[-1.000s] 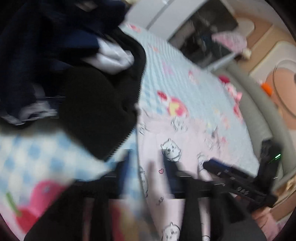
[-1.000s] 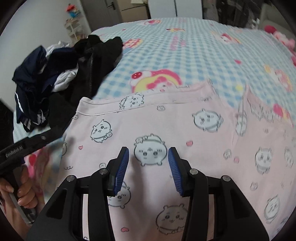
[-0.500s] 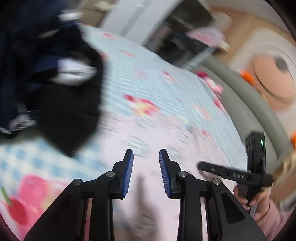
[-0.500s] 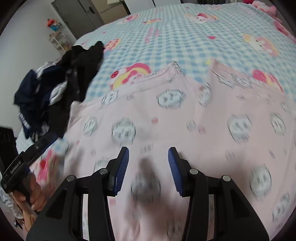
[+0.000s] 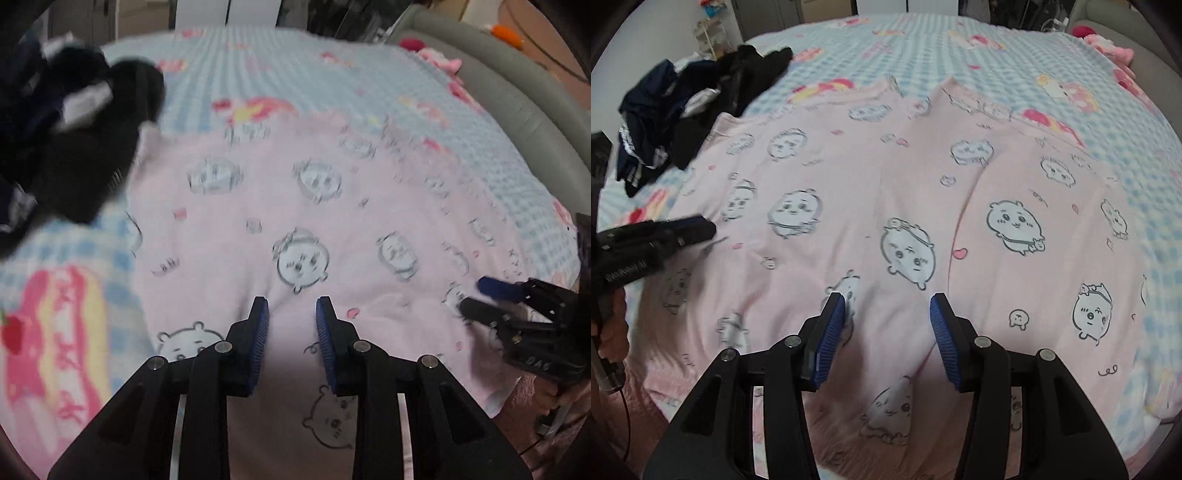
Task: Fold clothes
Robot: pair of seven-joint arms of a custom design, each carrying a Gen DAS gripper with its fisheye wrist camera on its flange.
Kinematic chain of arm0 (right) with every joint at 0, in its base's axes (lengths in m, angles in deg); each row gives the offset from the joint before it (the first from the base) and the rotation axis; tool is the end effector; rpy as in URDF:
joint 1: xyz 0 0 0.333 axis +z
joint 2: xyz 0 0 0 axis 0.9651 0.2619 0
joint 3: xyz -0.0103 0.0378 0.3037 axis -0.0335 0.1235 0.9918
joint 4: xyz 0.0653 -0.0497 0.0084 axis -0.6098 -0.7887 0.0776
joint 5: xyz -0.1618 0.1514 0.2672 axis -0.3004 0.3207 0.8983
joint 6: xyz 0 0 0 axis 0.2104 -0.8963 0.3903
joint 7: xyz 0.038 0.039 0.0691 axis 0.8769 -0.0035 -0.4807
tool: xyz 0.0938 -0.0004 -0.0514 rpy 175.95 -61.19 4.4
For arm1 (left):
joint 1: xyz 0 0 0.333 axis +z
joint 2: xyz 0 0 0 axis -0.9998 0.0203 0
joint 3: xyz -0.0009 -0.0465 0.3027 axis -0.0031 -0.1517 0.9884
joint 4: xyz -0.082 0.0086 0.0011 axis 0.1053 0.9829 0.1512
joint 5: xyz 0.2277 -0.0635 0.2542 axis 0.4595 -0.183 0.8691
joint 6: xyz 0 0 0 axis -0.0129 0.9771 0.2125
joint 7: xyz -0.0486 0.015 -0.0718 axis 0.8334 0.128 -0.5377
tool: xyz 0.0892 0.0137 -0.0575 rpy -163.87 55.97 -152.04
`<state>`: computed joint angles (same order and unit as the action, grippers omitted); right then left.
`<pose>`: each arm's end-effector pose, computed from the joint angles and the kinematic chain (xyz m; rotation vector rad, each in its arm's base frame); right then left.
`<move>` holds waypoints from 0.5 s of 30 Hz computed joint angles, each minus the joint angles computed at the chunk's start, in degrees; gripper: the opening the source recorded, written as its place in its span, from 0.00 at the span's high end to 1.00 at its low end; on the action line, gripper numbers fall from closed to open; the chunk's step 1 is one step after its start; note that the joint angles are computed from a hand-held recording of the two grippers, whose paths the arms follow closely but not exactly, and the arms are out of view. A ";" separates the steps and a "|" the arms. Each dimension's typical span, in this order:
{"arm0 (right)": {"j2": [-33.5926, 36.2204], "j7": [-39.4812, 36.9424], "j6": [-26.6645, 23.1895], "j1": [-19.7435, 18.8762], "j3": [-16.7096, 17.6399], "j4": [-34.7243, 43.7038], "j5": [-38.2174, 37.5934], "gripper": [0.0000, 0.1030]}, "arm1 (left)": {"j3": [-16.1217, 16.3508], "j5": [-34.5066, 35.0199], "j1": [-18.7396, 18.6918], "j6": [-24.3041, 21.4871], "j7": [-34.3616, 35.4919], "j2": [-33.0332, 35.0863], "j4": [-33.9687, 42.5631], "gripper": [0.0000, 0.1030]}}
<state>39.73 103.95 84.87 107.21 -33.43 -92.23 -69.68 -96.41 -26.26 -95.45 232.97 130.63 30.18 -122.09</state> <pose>0.5813 0.4021 0.4852 -1.9932 1.8170 -0.4044 0.6348 -0.1782 0.4767 -1.6566 2.2849 -0.9216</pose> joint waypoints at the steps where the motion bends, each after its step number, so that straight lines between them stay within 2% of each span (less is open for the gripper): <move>1: 0.50 -0.41 0.53 -0.14 0.42 0.58 0.52 0.52 | -1.58 -1.92 0.71 0.60 2.70 -0.43 -0.40 0.67; 3: 1.54 -1.21 0.97 -0.09 0.91 1.86 1.39 0.52 | -3.45 -4.06 0.45 0.21 6.19 -0.03 0.46 0.64; 6: 2.89 -1.86 -2.10 1.27 0.28 3.68 0.58 0.52 | -0.65 2.21 -4.13 -1.71 2.00 1.06 1.06 0.64; 8: 0.23 -1.83 -0.57 1.30 -0.16 -0.66 -0.45 0.52 | 2.38 8.70 -6.50 -4.21 -2.43 0.68 -0.26 0.63; 10: -4.11 -0.67 3.14 -0.13 0.33 -7.50 0.42 0.52 | 3.04 10.49 -6.04 -1.51 -4.10 -1.94 -4.98 0.61; 11: -5.87 -0.14 4.98 -0.78 0.61 -10.24 0.77 0.52 | 1.92 7.92 -4.42 0.36 -3.15 -3.75 -7.37 0.59; 15: -8.30 1.50 7.98 -0.98 1.30 -14.25 -0.69 0.52 | -0.16 5.43 -3.37 5.71 0.33 -8.92 -13.64 0.51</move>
